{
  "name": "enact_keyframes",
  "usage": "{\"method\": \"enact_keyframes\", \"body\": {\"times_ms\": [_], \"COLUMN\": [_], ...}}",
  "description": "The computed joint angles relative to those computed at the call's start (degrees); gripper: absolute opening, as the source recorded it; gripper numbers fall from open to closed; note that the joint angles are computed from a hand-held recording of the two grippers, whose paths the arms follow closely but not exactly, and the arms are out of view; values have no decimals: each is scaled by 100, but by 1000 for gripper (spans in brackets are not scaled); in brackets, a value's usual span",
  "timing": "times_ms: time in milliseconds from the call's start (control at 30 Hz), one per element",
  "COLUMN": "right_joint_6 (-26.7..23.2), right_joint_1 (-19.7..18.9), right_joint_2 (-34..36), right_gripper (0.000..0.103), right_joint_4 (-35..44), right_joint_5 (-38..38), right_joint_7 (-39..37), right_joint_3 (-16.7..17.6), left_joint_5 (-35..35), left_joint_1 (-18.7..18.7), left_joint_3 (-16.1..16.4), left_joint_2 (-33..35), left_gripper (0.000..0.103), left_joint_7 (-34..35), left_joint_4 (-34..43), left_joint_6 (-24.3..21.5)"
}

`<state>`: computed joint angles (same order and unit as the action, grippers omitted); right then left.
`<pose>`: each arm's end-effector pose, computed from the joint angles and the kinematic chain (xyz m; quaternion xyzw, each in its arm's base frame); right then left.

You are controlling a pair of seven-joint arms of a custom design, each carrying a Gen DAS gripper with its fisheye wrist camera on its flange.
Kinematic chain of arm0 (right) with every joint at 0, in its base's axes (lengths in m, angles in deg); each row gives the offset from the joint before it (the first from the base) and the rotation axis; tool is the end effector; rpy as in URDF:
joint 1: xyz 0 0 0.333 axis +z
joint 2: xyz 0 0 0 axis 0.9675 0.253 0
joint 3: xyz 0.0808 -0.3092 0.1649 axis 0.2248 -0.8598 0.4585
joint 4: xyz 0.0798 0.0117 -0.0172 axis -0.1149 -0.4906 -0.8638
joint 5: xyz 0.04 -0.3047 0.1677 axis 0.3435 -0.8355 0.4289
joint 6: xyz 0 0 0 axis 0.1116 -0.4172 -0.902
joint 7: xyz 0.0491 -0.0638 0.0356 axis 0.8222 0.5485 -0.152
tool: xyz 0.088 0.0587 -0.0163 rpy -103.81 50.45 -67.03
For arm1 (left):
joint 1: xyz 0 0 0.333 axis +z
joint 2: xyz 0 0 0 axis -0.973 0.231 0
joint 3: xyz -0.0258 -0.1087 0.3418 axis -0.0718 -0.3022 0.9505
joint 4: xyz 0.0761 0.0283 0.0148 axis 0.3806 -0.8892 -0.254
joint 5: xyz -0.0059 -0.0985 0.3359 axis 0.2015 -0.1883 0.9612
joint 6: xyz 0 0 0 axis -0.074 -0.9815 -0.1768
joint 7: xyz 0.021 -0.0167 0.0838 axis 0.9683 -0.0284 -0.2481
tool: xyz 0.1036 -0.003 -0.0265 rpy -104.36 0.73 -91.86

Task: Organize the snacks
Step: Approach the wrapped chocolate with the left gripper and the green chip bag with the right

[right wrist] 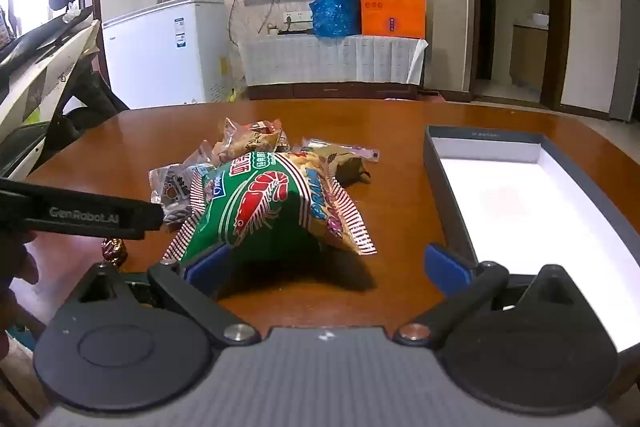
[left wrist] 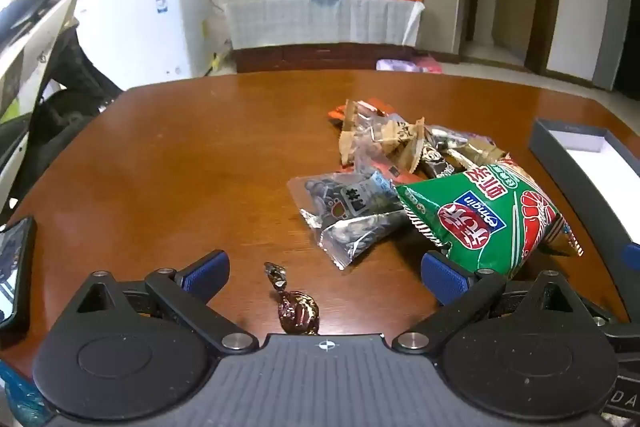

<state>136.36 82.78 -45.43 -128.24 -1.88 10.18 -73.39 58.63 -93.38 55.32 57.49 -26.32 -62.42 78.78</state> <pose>0.5454 0.0702 0.4081 -0.6168 0.6123 -0.3298 0.3688 0.7238 -0.2464 0.4519 -0.5948 0.6835 -0.3148 0.2827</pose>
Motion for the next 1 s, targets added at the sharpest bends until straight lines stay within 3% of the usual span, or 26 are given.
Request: {"method": "enact_keyframes", "body": {"times_ms": [67, 100, 133, 200, 267, 533, 833, 1000], "right_joint_6": [157, 226, 94, 20, 19, -49, -451, -424], "right_joint_1": [23, 70, 234, -39, -100, 66, 434, 313], "right_joint_2": [53, 82, 124, 115, 97, 125, 98, 87], "right_gripper": [103, 103, 103, 103, 103, 103, 103, 103], "right_joint_4": [-3, -3, 74, 62, 48, 94, 243, 215], "right_joint_5": [-32, -46, 277, -71, -219, -46, 797, 710], "right_joint_7": [-75, -109, -402, -98, -72, -284, -668, -627], "right_joint_3": [-19, -63, -114, 51, 81, -34, -248, -130], "left_joint_5": [-150, -373, -228, -488, -735, -659, -506, -490], "left_joint_1": [134, 337, 413, 336, 471, 197, 123, 125], "left_joint_3": [-207, -488, -569, -506, -658, -295, -206, -207], "left_joint_2": [-45, -14, -52, 71, 129, 294, 348, 344], "left_gripper": [103, 103, 103, 103, 103, 103, 103, 103], "left_joint_7": [153, 436, 317, 643, 827, 581, 571, 558], "left_joint_4": [-60, 43, -21, 211, 331, 497, 486, 472], "left_joint_6": [-136, -283, -267, -471, -583, -468, -210, -177]}}
